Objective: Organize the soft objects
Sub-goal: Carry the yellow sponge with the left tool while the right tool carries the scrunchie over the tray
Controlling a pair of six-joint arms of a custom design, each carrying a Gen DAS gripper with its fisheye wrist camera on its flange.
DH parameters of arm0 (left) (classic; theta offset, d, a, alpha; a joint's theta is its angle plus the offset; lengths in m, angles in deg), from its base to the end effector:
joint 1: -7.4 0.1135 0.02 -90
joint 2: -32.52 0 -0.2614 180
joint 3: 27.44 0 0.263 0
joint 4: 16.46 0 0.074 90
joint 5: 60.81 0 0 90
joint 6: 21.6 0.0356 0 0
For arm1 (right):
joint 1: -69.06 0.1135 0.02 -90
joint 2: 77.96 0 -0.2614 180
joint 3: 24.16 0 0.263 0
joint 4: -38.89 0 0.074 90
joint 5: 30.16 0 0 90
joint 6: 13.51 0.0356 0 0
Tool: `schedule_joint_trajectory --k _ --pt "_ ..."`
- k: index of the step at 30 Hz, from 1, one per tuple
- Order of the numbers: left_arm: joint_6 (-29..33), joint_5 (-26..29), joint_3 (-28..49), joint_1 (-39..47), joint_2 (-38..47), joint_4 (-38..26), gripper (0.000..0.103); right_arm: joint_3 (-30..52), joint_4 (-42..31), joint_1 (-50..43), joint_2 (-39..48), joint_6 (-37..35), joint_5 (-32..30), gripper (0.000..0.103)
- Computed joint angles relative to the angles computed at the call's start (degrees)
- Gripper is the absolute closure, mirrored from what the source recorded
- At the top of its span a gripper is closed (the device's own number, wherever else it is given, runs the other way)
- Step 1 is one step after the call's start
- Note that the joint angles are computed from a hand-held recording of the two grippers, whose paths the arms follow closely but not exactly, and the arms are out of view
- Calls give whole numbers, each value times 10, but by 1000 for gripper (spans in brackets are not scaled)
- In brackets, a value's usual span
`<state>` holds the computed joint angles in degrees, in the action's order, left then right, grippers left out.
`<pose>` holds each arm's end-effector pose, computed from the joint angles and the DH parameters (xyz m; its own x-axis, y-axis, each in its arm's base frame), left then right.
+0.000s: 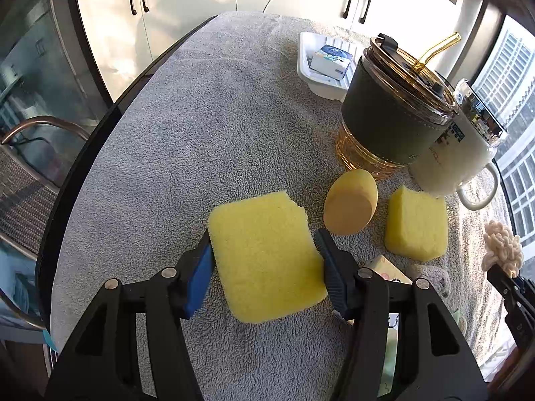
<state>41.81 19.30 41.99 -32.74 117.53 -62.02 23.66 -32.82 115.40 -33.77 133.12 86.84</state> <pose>0.2358 -0.1908 0.2077 -0.8546 0.1439 -0.4990 0.2116 0.9740 -0.0815 0.1046 0.0862 0.2143 -0.7929 0.2470 -0.5571 0.2447 0.9663 0.0801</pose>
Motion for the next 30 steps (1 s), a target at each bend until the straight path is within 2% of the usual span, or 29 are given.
schedule_joint_trajectory --k 3,7,14,21,30 --pt "12 -1 3 18 -3 1 47 4 -18 -6 -11 1 7 80" --pt "23 0 12 40 3 5 47 1 -25 -58 -38 -37 -1 80" --pt "48 -9 41 79 20 10 47 -5 10 -196 -55 -154 -47 80" --pt "66 -9 77 121 61 21 47 -1 60 -323 -30 -256 -91 80" --pt "86 -20 160 154 141 32 47 36 122 -414 46 -343 -117 79"
